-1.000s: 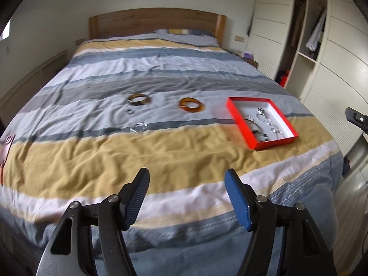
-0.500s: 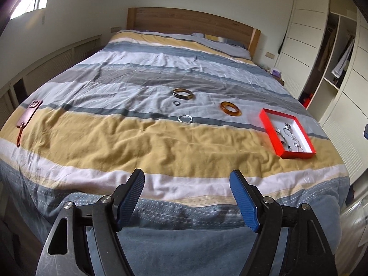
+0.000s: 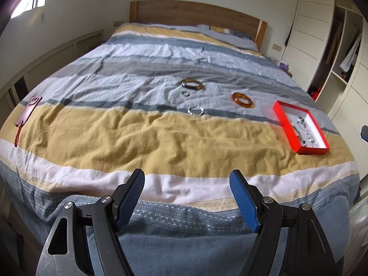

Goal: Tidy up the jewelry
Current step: 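Withdraw both open tools from the box toward the remaining jewelry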

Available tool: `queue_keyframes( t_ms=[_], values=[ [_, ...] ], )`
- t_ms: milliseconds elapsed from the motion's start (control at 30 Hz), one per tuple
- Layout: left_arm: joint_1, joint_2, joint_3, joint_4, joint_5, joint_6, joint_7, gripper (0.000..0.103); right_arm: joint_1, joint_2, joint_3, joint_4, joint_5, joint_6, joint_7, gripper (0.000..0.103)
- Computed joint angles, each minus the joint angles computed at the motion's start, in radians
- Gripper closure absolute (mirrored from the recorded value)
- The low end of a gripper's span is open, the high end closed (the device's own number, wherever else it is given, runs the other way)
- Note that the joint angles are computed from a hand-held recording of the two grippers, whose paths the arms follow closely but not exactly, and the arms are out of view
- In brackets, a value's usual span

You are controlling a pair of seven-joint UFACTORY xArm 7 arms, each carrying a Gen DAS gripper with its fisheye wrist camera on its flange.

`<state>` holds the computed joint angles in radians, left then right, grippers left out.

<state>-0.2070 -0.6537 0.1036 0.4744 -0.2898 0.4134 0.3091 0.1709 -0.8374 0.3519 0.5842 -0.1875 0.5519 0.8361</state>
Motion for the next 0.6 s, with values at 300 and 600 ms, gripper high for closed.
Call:
queue_keyframes(
  t_ms=[300, 600],
  values=[
    [0.005, 0.128, 0.0, 0.042, -0.011, -0.029, 0.0, 0.028, 0.011, 0.16, -0.04, -0.001, 0.013, -0.113, -0.036, 0.065],
    [0.011, 0.22, -0.021, 0.083, -0.01, -0.056, 0.008, 0.03, 0.018, 0.253, -0.076, -0.011, 0.033, -0.187, -0.062, 0.065]
  ],
)
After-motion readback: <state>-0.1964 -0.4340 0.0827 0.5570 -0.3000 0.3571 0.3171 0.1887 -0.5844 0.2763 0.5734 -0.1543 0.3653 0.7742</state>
